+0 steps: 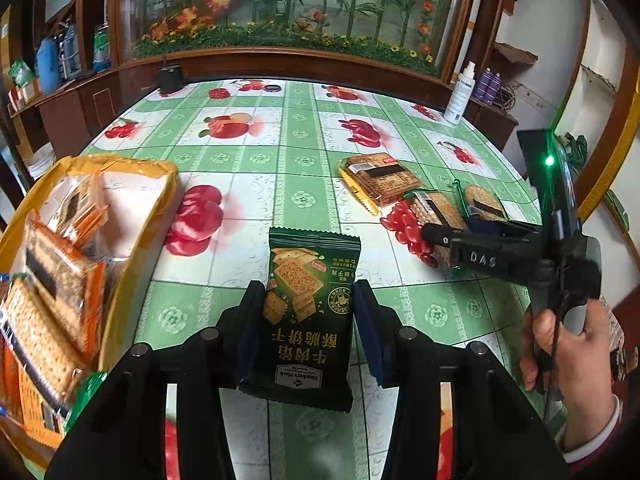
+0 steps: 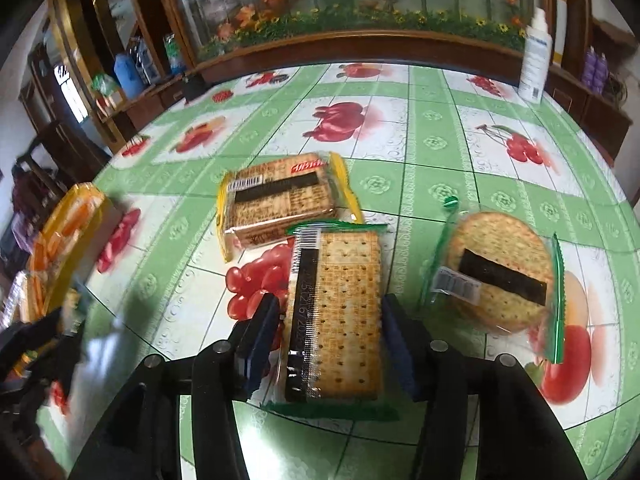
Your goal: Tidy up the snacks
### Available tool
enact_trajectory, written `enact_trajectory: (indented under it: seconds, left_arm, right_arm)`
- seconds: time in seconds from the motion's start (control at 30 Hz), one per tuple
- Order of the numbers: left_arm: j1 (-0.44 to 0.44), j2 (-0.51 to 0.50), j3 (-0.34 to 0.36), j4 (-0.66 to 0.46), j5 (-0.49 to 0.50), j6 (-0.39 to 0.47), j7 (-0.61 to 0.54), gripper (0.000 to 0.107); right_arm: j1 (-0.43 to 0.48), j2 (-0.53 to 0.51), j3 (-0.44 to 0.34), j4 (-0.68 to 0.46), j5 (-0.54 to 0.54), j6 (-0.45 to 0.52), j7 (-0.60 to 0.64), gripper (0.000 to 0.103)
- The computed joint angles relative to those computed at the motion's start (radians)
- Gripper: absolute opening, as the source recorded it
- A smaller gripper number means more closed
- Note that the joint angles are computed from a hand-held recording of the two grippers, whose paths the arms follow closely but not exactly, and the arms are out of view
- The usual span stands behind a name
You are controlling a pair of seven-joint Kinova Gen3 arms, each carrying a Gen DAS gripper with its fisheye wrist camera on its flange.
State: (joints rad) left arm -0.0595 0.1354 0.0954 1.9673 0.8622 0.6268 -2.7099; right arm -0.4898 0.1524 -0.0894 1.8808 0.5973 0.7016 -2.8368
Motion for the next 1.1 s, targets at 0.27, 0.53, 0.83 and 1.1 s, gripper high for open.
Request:
enact_trajectory:
  seconds: [0.27, 0.53, 0.83, 1.1]
  left_arm:
    - [-0.020, -0.077, -0.034, 0.071, 0.074, -0.033, -0.073, 0.043]
    - [-0.005, -0.149, -0.094, 0.119, 0.108, -0.087, -0.108, 0.043]
    - [-0.015, -0.194, -0.156, 0.159, 0.143, -0.098, -0.164, 0.043]
    - [-0.035, -0.210, -0.189, 0.177, 0.176, -0.101, -0.200, 0.043]
  right_arm:
    - [-0.054, -0.072, -0.040, 0.058, 0.105, -0.025, -0.122, 0.048]
    - [-0.126, -0.086, -0.141, -0.008, 0.196, 0.052, -0.162, 0.048]
    - [-0.223, -0.035, -0.150, -0.099, 0.226, 0.093, -0.128, 0.048]
    - [-0.295, 0.001, -0.138, -0.158, 0.238, 0.121, -0.099, 0.048]
